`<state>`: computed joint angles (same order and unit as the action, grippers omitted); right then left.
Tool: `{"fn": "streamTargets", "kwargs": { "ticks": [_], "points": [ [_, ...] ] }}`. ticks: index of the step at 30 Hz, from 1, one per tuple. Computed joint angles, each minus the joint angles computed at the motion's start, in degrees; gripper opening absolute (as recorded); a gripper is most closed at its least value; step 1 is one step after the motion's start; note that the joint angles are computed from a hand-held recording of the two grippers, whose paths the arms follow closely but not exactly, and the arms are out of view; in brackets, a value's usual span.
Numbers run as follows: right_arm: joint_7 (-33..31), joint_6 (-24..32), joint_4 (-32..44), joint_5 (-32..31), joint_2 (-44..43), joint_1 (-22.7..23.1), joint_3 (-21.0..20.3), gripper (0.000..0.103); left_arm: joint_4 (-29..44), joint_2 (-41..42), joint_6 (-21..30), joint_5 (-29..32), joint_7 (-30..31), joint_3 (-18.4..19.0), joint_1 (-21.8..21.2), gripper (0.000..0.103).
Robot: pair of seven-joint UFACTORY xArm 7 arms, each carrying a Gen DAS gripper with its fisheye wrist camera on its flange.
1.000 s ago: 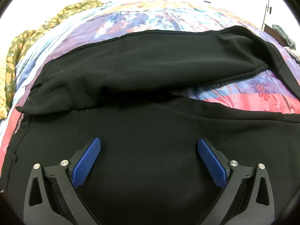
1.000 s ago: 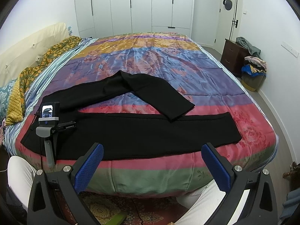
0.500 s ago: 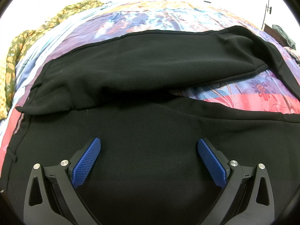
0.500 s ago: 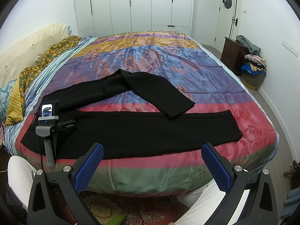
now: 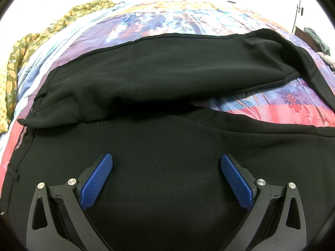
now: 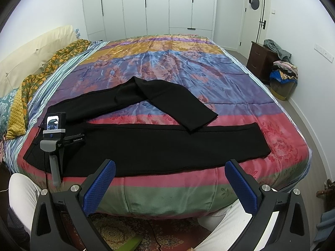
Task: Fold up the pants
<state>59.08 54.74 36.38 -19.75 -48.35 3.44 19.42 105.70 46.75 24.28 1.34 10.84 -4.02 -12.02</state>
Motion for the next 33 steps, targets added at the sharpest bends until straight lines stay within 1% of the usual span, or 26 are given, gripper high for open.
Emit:
{"fn": "streamTargets", "kwargs": {
  "ticks": [33],
  "points": [
    [0.7, -0.6, -0.8, 0.5, 1.4, 0.5, -0.8, 0.103, 0.1, 0.1, 0.0, -0.1, 0.1, 0.0, 0.0, 0.103]
  ]
}}
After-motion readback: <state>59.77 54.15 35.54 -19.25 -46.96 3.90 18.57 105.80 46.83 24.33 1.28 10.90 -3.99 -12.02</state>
